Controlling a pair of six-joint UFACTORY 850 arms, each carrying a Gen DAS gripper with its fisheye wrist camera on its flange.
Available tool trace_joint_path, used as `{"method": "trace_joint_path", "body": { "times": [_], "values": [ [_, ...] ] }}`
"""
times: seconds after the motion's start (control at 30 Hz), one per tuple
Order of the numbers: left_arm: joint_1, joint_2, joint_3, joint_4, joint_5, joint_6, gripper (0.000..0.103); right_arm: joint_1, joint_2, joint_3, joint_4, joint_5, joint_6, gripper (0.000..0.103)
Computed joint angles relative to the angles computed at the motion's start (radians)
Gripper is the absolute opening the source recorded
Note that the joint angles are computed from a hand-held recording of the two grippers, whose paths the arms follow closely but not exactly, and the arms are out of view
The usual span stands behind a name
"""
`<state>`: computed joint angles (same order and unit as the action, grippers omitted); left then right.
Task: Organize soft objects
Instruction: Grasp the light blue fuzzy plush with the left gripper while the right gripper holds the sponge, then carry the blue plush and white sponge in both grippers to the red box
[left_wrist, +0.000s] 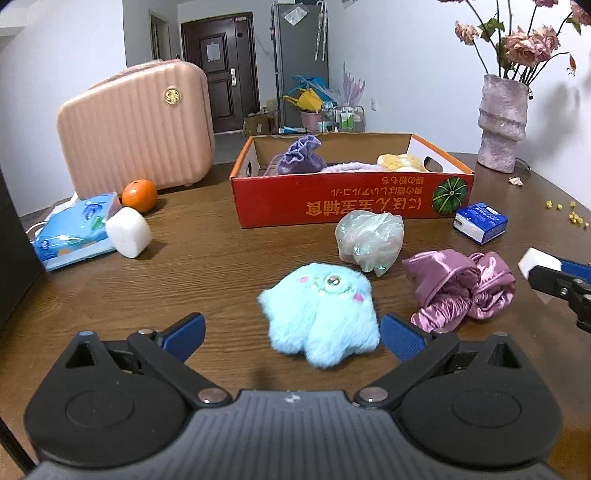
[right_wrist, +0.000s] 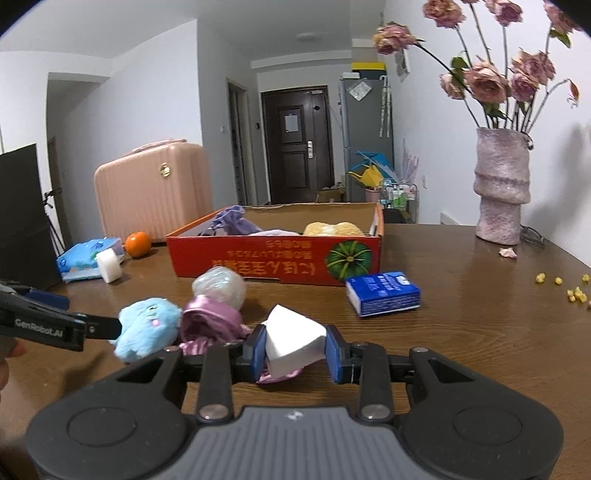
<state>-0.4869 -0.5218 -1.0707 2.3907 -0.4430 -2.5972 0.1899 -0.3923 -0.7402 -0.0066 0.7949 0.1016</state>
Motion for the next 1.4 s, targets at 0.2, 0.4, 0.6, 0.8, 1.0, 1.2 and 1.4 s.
{"method": "trace_joint_path", "body": {
  "times": [0.2, 0.4, 0.6, 0.8, 1.0, 1.2, 1.4],
  "values": [
    [0.003, -0.068, -0.090, -0.087, 0.050, 0.091, 0.103, 0.000, -0.005, -0.003, 0.053, 0.004, -0.020, 0.033],
    [0.016, -0.112, -0.141, -0.089, 0.096, 0.098, 0.103, 0.003, -0.016, -0.016, 0.091, -0.016, -0.040, 0.033],
    [0.043, -0.155, -0.193, -0.040, 0.145, 0.059, 0.103, 0.005, -0.026, -0.025, 0.120, -0.030, -0.051, 0.033],
    [0.057, -0.188, -0.232, -0.090, 0.182, 0.133, 0.098, 0.009, -0.033, -0.033, 0.141, -0.043, -0.069, 0.033],
    [0.059, -0.171, -0.206, 0.069, 0.175, -0.013, 0.078, 0.012, -0.036, -0.035, 0.164, -0.041, -0.081, 0.033],
    [0.050, -0.141, -0.161, 0.100, 0.115, -0.060, 0.078, 0.015, -0.039, -0.039, 0.179, -0.043, -0.092, 0.033],
    [0.046, -0.104, -0.109, 0.132, 0.058, -0.118, 0.078, 0.018, -0.040, -0.039, 0.189, -0.041, -0.104, 0.033]
  ]
}}
